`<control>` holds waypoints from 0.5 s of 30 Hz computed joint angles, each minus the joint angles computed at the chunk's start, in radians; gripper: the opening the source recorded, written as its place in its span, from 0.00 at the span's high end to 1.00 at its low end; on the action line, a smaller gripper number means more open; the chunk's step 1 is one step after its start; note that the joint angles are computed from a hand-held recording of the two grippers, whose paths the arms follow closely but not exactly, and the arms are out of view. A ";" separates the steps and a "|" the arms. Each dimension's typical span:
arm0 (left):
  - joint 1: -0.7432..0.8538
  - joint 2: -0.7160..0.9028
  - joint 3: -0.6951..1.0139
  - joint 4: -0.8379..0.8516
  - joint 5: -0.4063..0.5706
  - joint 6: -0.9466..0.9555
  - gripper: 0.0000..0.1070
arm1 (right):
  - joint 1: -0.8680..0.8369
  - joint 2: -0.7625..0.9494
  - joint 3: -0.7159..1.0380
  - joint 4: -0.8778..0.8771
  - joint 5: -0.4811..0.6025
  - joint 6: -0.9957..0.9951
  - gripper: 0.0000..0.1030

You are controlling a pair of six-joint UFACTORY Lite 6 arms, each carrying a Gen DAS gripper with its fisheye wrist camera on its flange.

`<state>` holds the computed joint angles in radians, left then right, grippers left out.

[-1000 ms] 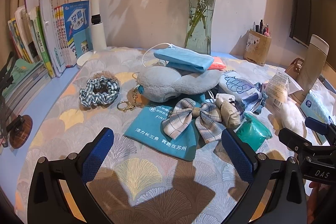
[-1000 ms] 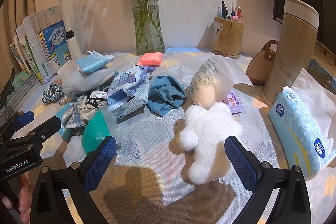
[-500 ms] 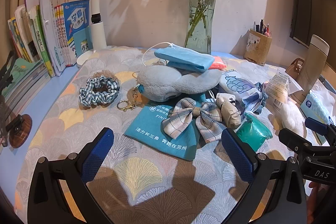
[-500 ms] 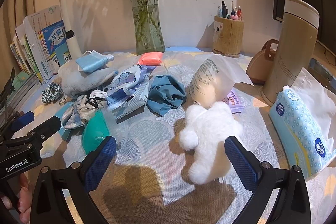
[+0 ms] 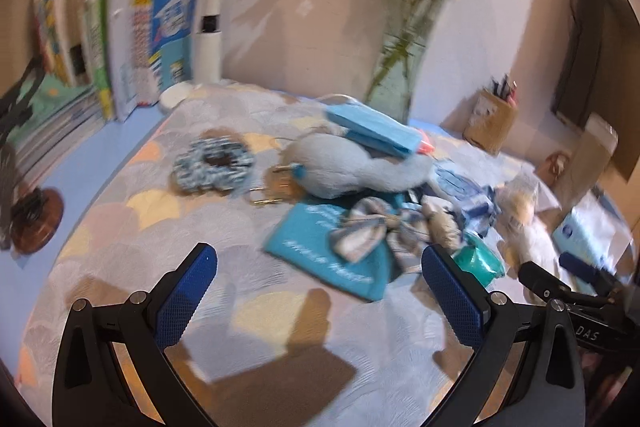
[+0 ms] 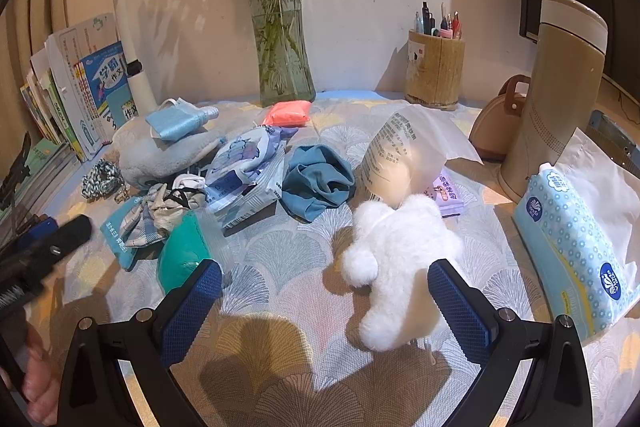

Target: Organize soft objects

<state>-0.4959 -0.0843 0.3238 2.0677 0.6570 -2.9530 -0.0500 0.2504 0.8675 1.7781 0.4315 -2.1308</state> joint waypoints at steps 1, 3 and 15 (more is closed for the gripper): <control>0.039 -0.070 -0.044 -0.004 -0.029 0.018 0.04 | -0.005 -0.005 -0.005 0.003 0.009 -0.003 0.00; 0.133 -0.166 -0.089 -0.016 -0.109 0.075 0.05 | -0.017 -0.011 -0.009 0.003 0.028 -0.001 0.00; 0.618 0.151 0.279 0.509 -0.458 -0.098 0.05 | -0.118 0.125 0.346 -0.536 0.069 0.602 0.00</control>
